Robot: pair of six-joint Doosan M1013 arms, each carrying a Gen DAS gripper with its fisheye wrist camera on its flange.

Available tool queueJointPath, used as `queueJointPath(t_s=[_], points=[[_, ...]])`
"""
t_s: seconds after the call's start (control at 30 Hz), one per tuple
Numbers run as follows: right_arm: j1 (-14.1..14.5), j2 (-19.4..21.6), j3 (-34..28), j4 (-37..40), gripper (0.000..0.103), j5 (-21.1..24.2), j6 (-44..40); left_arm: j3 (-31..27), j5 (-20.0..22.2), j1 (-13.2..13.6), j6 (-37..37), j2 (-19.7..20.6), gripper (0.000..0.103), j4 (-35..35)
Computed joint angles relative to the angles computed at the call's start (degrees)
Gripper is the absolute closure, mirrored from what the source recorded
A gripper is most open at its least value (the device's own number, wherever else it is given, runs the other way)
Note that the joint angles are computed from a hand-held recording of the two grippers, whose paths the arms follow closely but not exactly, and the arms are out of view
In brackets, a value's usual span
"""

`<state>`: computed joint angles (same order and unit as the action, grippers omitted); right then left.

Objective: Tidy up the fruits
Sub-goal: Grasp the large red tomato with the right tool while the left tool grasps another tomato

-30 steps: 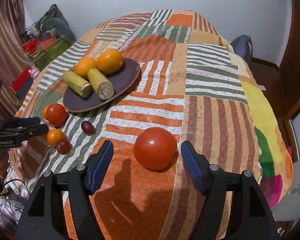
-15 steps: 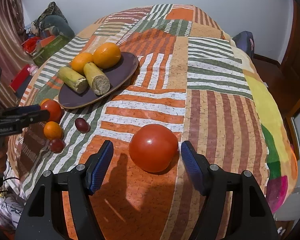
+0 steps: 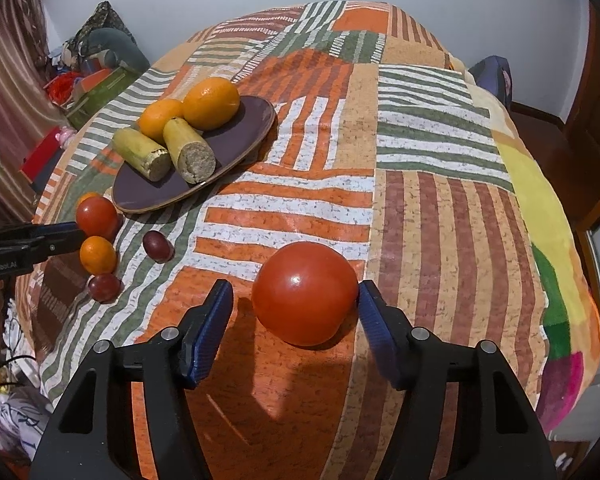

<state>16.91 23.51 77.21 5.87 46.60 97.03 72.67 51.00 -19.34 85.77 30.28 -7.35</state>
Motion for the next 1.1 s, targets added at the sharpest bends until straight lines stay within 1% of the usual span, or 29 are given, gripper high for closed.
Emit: queueJointPath(t_s=[0.03,0.1,0.17,0.27,0.4,0.47,0.63,0.77,0.87,1.1], points=[[0.0,0.0,0.1,-0.2,0.046,0.0,0.2,-0.5,0.4,0.0,-0.4,0.4,0.065,-0.1],[0.0,-0.2,0.3,-0.6,0.053,-0.2,0.5,-1.1,0.8,-0.2,-1.5,0.9,0.062,0.9],[-0.4,-0.3,0.5,0.5,0.054,-0.2,0.0,-1.6,0.8,-0.6,-2.9,1.3,0.059,3.2],[-0.6,-0.5,0.7,1.4,0.054,-0.5,-0.1,-1.8,0.5,-0.7,-3.6,1.6,0.056,4.0],[-0.3,-0.5,0.6,0.6,0.054,-0.6,0.4,-1.6,-0.2,-0.7,-4.5,1.5,0.056,4.5],[-0.3,-0.4,0.5,1.3,0.054,-0.6,-0.3,-1.6,-0.6,-0.6,-5.3,1.5,0.058,4.6],[0.0,-0.3,-0.2,1.9,0.054,-1.3,-1.6,-0.8,-1.2,0.0,-4.0,0.9,0.06,2.2],[0.2,0.1,-1.2,2.5,0.054,-1.9,-2.4,0.4,-2.8,-0.2,-2.6,-0.4,0.06,1.8],[0.5,0.6,-2.3,3.2,0.054,-2.3,-3.8,1.0,-4.0,-0.2,-1.9,-1.2,0.06,1.5],[1.6,2.4,-5.6,6.5,0.054,-3.0,-9.3,0.1,-6.2,-0.1,-0.4,-1.8,0.06,0.6]])
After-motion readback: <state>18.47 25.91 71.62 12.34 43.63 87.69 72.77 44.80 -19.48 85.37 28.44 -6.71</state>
